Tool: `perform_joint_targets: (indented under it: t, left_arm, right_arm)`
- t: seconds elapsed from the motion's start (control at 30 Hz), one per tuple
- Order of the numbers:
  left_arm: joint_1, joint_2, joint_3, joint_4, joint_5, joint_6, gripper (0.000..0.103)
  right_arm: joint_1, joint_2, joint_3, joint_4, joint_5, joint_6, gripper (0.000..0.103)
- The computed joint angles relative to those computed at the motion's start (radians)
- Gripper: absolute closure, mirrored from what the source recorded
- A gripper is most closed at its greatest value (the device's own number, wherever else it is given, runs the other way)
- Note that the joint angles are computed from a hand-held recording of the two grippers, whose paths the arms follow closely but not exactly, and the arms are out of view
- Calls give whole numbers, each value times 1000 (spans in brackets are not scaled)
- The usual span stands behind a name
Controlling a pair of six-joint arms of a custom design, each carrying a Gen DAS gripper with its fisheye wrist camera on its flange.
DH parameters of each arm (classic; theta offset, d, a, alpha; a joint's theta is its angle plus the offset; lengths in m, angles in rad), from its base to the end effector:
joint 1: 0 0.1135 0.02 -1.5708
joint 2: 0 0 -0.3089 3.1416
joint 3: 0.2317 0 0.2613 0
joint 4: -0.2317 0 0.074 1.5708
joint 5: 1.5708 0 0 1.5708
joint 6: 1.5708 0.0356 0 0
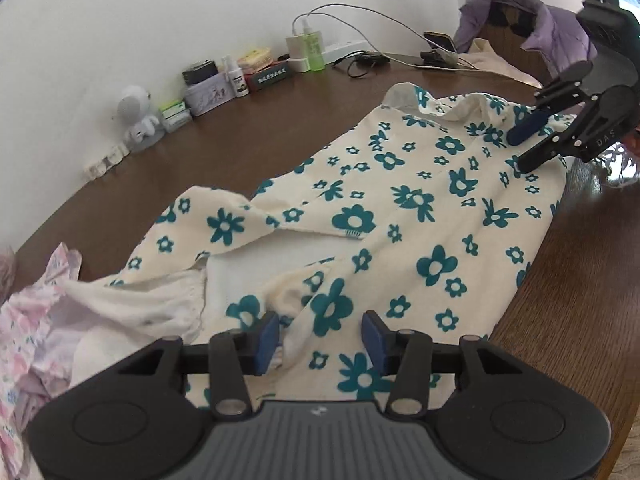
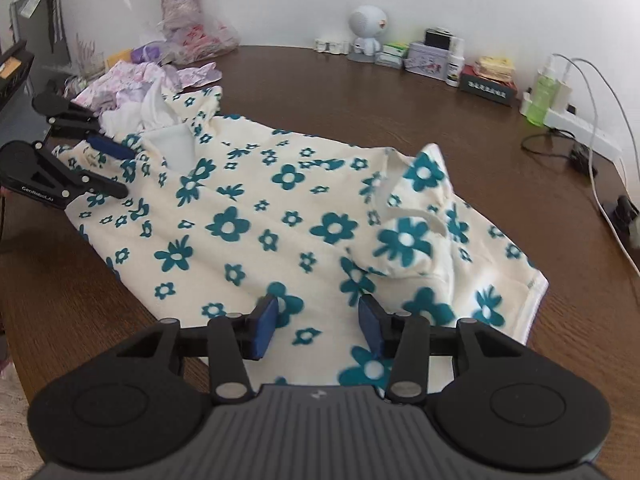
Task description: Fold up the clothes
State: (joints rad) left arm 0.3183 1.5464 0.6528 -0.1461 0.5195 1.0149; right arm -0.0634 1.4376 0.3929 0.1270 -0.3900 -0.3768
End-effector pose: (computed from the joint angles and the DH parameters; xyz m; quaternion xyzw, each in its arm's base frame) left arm 0.2636 0.0682 0.1713 0.3817 0.8536 -0.0380 0.3526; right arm 0.2240 -0.0007 0.1449 -0.2064 0.9081 0.1104 0.3472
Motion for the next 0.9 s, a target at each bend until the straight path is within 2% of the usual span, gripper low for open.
perform_joint_targets:
  t: [0.13, 0.27, 0.43, 0.47, 0.5, 0.53, 0.57, 0.6, 0.63, 0.77, 0.83, 0.9]
  left_arm:
    - [70, -34, 32, -50, 56, 29, 56]
    - [94, -31, 79, -46, 87, 15, 41]
    - [54, 113, 214, -182, 73, 40, 41]
    - [44, 141, 239, -216, 69, 42, 45]
    - [35, 161, 259, -253, 64, 48, 70]
    - [31, 177, 279, -299, 60, 59, 87]
    - [35, 186, 299, -350, 67, 60, 99]
    - [48, 183, 312, -397, 78, 60, 100]
    - [63, 175, 322, -442, 87, 65, 100]
    - [123, 114, 322, -559, 98, 171, 101]
    - [122, 86, 298, -527, 79, 161, 101]
    - [89, 84, 265, -428, 30, 96, 100]
  right_arm:
    - [-175, -99, 2, -110, -149, -30, 63]
    - [-220, -198, 1, -123, -51, -51, 58]
    - [-224, -57, 68, -131, -58, -38, 58]
    - [-222, -27, 83, -135, -62, -34, 58]
    - [-213, 1, 97, -132, -65, -23, 60]
    - [-207, 25, 110, -137, -75, -14, 64]
    - [-204, 28, 101, -141, -91, -10, 82]
    - [-210, 23, 108, -167, -110, -21, 94]
    - [-216, 18, 116, -193, -130, -33, 100]
    - [-278, -36, 144, -334, -217, -107, 101]
    - [-313, -54, 161, -404, -254, -145, 100]
    - [-280, -17, 159, -356, -196, -94, 100]
